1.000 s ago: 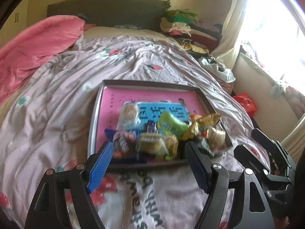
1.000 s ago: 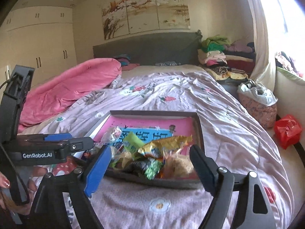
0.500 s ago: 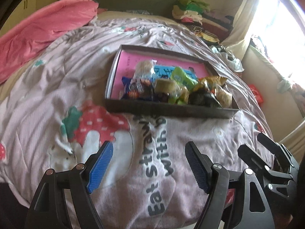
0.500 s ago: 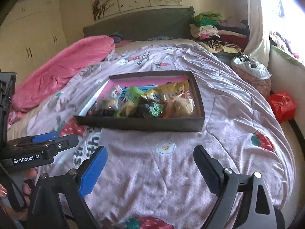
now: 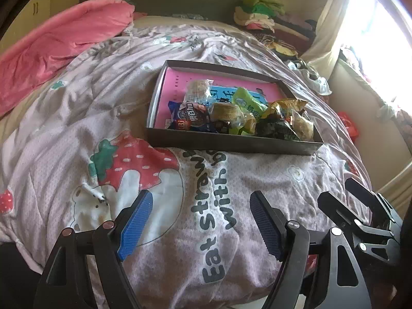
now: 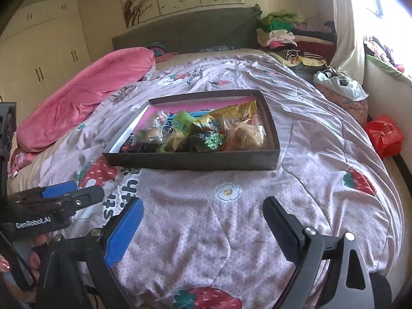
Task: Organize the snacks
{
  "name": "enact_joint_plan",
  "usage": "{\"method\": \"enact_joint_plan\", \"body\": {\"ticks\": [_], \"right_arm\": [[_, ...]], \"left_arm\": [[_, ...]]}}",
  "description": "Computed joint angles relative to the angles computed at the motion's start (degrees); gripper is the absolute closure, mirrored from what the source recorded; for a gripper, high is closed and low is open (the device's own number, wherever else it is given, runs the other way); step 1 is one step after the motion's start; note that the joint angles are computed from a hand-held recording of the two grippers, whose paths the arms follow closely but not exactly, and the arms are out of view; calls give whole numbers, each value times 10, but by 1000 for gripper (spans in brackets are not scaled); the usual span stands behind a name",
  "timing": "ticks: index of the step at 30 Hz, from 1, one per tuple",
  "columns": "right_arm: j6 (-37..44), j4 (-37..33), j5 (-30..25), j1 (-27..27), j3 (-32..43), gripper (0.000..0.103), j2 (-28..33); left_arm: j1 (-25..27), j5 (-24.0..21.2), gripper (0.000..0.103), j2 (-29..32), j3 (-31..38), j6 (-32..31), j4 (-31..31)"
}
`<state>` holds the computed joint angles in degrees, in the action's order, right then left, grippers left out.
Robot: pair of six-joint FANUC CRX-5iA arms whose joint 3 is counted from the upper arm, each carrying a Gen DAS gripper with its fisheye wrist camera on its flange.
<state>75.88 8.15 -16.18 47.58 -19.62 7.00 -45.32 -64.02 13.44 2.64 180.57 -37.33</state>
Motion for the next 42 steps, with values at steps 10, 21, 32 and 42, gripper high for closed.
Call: {"method": "enact_joint_plan", "body": {"ticks": [10,21,32,42], "right_arm": [[-28,23,12,1,-9,9,3],[-14,3,0,-2,1,8,8],[-12,2,1,-5,-1,8,7],[-8,-1,1,-4,0,8,7]], "left_arm": [[-1,-3,24,1,-2,-1,4],[6,-5,24,9,4,-19,18],[7,-6,24,12,5,-22,23],[9,-12,24,14,7,-26,28]]}}
